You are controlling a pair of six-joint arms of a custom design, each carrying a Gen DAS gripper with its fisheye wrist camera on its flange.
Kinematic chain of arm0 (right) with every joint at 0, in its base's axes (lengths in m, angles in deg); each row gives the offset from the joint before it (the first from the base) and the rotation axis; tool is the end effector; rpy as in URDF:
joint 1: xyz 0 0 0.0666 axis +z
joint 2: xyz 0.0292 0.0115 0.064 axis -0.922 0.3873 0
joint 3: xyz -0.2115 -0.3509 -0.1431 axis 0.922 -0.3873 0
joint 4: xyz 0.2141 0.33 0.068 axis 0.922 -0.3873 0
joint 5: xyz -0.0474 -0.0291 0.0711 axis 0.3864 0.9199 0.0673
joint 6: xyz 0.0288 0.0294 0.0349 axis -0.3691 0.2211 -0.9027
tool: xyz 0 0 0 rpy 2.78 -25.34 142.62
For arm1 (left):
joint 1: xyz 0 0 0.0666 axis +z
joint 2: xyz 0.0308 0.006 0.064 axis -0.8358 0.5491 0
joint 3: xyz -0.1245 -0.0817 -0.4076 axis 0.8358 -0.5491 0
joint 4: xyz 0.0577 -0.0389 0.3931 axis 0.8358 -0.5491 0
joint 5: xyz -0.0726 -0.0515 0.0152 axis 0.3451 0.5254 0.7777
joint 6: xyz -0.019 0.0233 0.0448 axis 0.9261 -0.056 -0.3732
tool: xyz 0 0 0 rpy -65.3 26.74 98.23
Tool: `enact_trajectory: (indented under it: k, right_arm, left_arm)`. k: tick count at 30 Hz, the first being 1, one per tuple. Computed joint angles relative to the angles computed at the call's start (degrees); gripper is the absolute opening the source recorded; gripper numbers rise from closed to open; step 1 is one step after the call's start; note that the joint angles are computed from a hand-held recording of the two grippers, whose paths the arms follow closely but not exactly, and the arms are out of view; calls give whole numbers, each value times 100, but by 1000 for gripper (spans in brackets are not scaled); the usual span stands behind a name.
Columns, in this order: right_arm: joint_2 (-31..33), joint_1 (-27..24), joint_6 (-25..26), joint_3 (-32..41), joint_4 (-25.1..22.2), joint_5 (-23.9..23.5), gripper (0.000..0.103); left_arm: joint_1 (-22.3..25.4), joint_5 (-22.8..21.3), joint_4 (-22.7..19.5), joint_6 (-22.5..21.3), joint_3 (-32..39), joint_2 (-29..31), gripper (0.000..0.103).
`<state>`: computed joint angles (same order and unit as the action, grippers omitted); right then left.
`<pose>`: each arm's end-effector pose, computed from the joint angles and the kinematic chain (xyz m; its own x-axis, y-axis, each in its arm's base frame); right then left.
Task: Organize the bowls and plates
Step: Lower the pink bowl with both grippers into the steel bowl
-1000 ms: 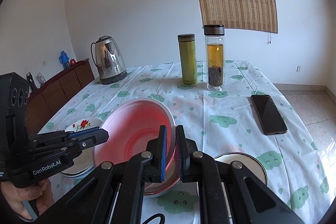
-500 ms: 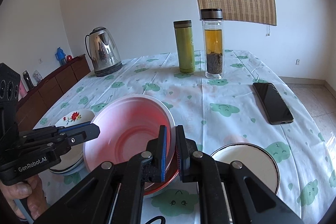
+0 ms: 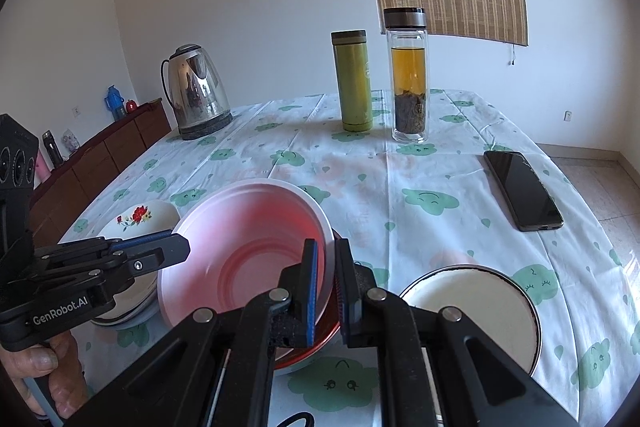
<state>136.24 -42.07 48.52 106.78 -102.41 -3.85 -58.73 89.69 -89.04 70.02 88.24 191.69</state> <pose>0.6128 0.2727 0.3170 -0.5593 0.1989 -0.8048 0.1286 0.9799 0.1528 0.6836 -0.0457 0.3309 -0.6427 0.2450 -0.7259 0.5953 0.7562 -0.2718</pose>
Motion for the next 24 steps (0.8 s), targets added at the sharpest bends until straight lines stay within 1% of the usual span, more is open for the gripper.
enact_trajectory:
  k: [11, 24]
  right_arm:
    - [22, -11, -35, 24, -50, 8, 9]
    - [46, -2, -33, 37, -97, 11, 9]
  left_arm:
    - [-20, -54, -107, -67, 55, 62, 7]
    - [-17, -96, -124, -115, 59, 100, 7]
